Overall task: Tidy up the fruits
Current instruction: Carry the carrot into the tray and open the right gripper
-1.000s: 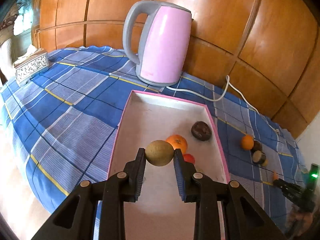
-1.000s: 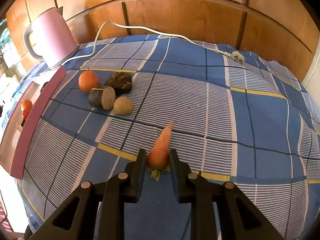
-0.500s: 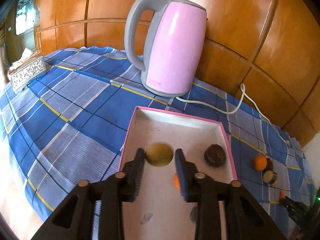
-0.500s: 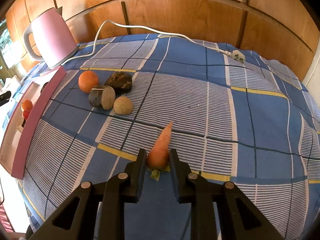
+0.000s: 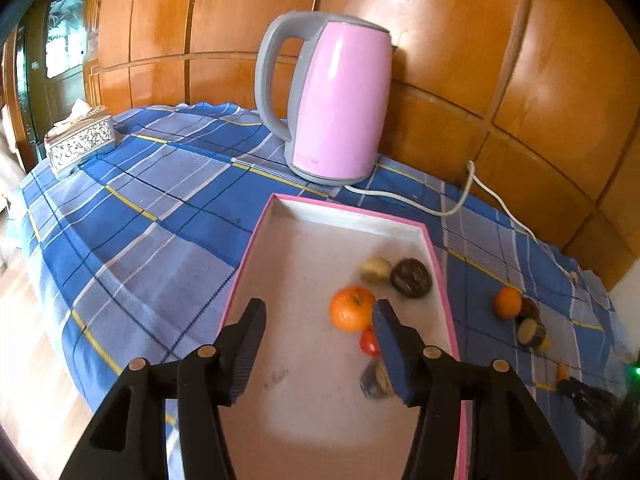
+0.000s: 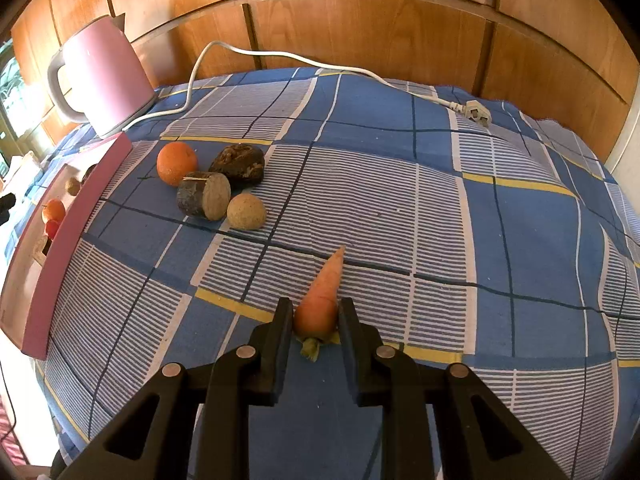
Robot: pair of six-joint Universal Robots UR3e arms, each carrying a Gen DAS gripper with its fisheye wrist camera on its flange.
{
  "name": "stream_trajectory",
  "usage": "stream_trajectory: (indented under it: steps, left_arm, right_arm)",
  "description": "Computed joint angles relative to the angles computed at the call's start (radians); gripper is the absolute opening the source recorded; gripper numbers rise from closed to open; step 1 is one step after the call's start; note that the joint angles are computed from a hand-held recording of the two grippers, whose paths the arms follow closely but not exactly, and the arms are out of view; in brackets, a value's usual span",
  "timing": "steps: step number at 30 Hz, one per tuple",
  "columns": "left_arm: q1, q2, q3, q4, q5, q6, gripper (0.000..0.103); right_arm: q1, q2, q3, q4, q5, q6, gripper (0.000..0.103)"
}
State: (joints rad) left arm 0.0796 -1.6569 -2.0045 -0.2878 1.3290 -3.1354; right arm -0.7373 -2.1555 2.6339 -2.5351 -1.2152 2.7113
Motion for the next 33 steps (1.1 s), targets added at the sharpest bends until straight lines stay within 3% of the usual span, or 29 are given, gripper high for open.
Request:
stream_trajectory:
  steps: [11, 21, 28, 33]
  left_arm:
    - [0.044, 0.207, -0.232, 0.01, -0.045, 0.05, 0.058]
    - [0.048, 0.213, -0.265, 0.033, -0.003, 0.033, 0.064]
    - [0.059, 0.214, -0.276, 0.051, 0.004, 0.032, 0.066]
    - [0.068, 0.216, -0.278, 0.045, -0.004, 0.039, 0.066]
  right_arm:
    - [0.031, 0.009, -0.011, -0.016, -0.029, 0.031, 0.023]
    - [0.039, -0.19, -0.015, 0.202, 0.038, 0.025, 0.023]
    - [0.178, -0.208, -0.079, 0.246, 0.055, 0.074, 0.023]
    - [0.348, -0.076, -0.151, 0.163, 0.071, 0.166, 0.023]
